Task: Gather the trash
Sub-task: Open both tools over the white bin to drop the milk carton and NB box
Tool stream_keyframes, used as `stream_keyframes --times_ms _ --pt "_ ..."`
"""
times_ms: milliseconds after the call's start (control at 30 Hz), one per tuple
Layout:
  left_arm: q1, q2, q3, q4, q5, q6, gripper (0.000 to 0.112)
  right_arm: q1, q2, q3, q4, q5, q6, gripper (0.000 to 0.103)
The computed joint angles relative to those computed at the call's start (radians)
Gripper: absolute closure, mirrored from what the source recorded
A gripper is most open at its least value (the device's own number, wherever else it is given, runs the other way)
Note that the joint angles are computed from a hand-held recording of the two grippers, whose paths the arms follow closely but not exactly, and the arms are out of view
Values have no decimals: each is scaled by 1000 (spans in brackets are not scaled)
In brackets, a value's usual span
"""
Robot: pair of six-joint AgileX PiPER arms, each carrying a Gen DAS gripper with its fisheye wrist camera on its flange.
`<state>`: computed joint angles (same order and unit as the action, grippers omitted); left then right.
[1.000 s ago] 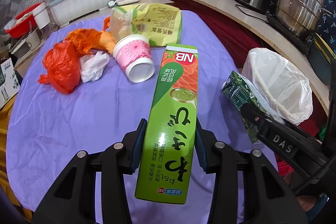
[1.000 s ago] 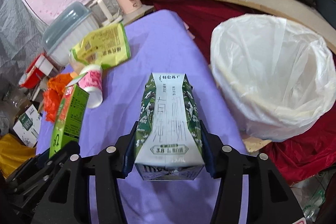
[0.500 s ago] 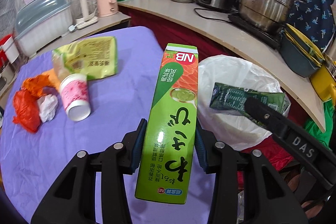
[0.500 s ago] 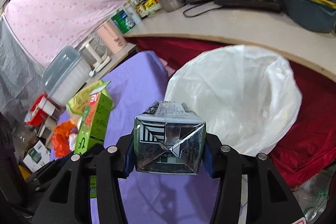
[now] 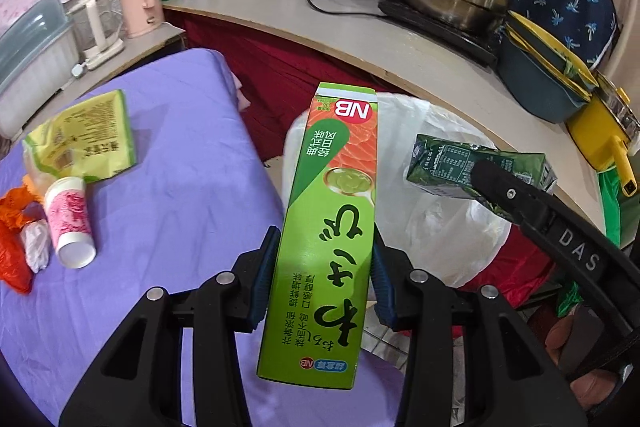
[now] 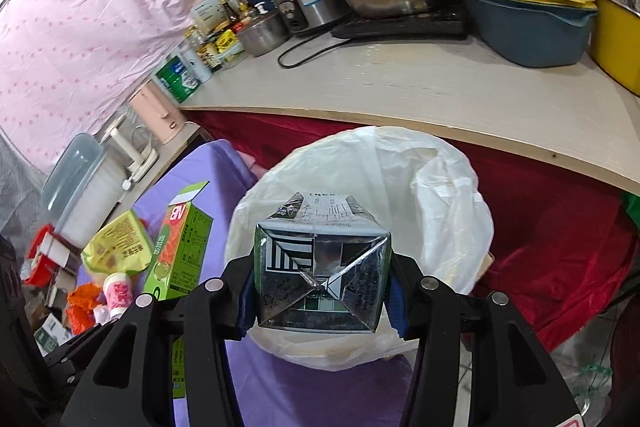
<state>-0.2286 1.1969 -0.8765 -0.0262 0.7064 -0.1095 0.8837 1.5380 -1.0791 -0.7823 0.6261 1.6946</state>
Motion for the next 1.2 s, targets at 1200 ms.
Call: stream_keyframes --times_ms 1200 --pt "218 -86 76 -60 -23 81 47 120 25 -35 -79 95 106 38"
